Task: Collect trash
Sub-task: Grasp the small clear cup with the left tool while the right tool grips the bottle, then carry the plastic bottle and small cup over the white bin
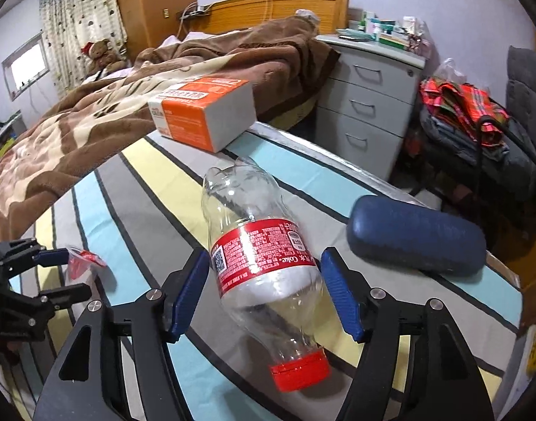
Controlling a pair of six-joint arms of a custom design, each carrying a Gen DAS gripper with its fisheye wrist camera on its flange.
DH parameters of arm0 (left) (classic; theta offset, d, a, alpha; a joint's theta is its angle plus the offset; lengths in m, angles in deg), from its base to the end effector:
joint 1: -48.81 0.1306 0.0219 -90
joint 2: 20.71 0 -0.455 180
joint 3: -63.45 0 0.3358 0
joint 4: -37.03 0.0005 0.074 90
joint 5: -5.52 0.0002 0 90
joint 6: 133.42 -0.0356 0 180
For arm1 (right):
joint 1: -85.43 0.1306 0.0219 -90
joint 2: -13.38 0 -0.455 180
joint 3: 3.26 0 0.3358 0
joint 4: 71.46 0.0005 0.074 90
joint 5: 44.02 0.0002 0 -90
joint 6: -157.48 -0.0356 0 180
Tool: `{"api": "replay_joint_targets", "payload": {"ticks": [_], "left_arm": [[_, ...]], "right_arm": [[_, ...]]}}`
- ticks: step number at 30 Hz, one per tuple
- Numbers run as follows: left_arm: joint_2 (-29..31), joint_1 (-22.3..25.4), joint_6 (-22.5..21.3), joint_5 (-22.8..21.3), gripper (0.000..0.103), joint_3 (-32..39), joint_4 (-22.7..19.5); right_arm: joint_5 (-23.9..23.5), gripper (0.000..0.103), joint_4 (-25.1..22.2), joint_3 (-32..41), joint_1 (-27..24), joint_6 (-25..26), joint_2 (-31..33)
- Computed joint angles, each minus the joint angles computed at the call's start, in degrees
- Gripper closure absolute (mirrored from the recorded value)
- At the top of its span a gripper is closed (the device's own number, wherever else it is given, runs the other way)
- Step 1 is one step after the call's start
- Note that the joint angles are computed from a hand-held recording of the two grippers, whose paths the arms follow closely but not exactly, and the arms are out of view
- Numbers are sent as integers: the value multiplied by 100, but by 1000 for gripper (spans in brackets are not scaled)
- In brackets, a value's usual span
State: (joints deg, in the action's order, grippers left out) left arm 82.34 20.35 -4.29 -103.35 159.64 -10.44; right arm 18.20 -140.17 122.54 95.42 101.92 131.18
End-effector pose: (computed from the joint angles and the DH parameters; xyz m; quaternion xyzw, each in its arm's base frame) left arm 0.4630 -0.2384 0.4461 -0.1373 0.9303 -0.0384 0.3379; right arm 0.6059 0.1231 0.4877 -0.4113 0.8466 0.1750 0.2891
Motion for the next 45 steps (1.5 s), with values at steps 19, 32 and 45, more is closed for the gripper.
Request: {"api": "replay_joint_targets", "payload": {"ticks": [19, 32, 45], "left_arm": [[-62, -44, 27, 143, 76, -46, 21], [-197, -608, -53, -62, 76, 179, -154], [41, -1322, -278, -159, 76, 845, -410]], "right_arm": [[730, 35, 545, -1096, 75, -833, -772], [784, 35, 1301, -2323, -258, -1421, -1876], [763, 35, 1739, -2993, -816, -1845, -2621]]}}
